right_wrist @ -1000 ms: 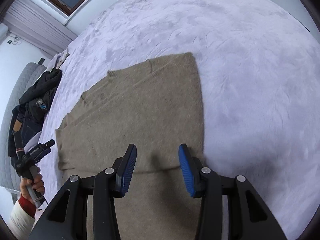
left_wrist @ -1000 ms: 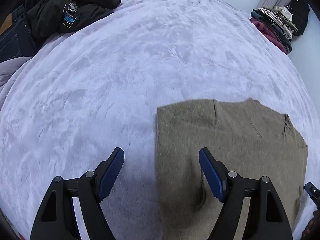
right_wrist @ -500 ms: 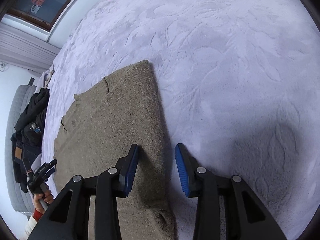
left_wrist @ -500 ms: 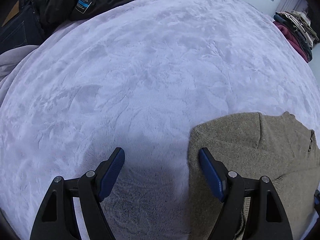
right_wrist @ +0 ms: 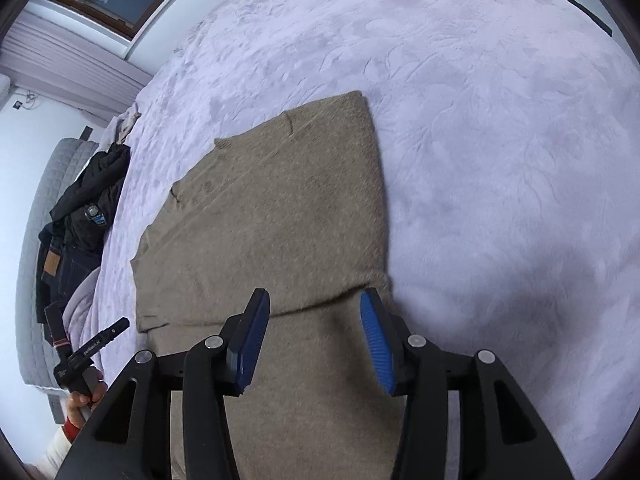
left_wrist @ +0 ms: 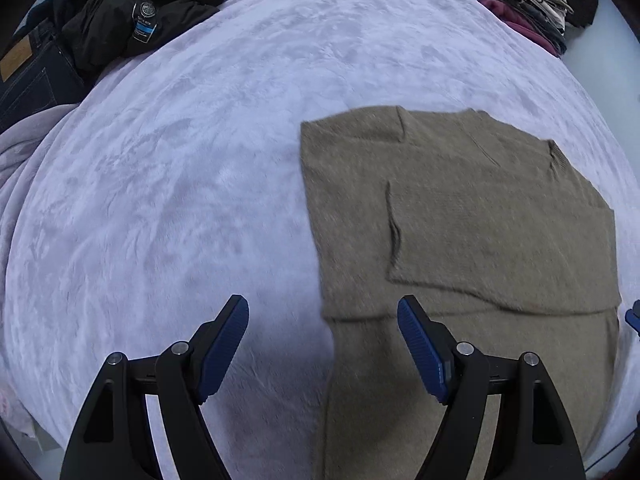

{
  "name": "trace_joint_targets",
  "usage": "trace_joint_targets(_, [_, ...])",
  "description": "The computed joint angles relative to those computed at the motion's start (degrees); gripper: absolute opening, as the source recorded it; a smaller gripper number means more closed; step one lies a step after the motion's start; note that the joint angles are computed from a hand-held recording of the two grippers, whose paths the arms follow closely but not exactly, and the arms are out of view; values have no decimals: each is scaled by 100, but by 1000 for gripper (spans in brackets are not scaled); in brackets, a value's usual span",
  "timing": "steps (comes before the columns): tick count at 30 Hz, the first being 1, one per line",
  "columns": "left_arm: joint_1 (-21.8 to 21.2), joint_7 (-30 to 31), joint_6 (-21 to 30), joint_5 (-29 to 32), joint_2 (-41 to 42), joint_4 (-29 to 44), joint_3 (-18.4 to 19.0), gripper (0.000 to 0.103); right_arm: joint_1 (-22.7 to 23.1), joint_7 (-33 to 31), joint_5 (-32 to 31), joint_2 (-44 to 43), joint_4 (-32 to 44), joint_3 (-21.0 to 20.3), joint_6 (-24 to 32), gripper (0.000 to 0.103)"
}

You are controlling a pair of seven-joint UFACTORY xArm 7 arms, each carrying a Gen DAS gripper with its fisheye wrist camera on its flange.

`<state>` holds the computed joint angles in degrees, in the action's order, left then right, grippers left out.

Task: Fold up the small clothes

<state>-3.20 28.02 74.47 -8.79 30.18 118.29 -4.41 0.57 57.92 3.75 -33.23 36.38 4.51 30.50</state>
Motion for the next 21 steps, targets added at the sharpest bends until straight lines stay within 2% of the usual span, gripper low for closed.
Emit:
trace_joint_targets(4, [-22,261,-64,134,-828,-1025,15,78,276,81,128,-7,99,163,117,51])
trace_joint_targets(6, [-34,369,-91,191,-1239,-1502,40,78,444,93,194,5,176,221,200,56])
trace_joint_targets(9, [-42,442,78,231,-1629,-1866,82,78,675,115,259,54,345,325,384,59])
trace_joint_targets(11, [-37,519,137,206,-1846,-2072,97,90,791,146,294,72,433,373,498,59])
trace_joint_targets(12, [-41,537,100,188,-2001,-2232,104,103,849,173,318,74,472,401,547,59])
trace_joint_targets(13, [-43,567,64,178,-2137,-2361,113,103,902,204,334,75,515,432,607,59])
trace_joint_targets(18, [-117,639,519,354,-2487,-2583,138,103,1097,310,353,74,737,537,973,60])
trace_joint_targets(21, [-161,724,719,480,-2740,-2787,138,103,1164,388,320,51,843,607,1167,70])
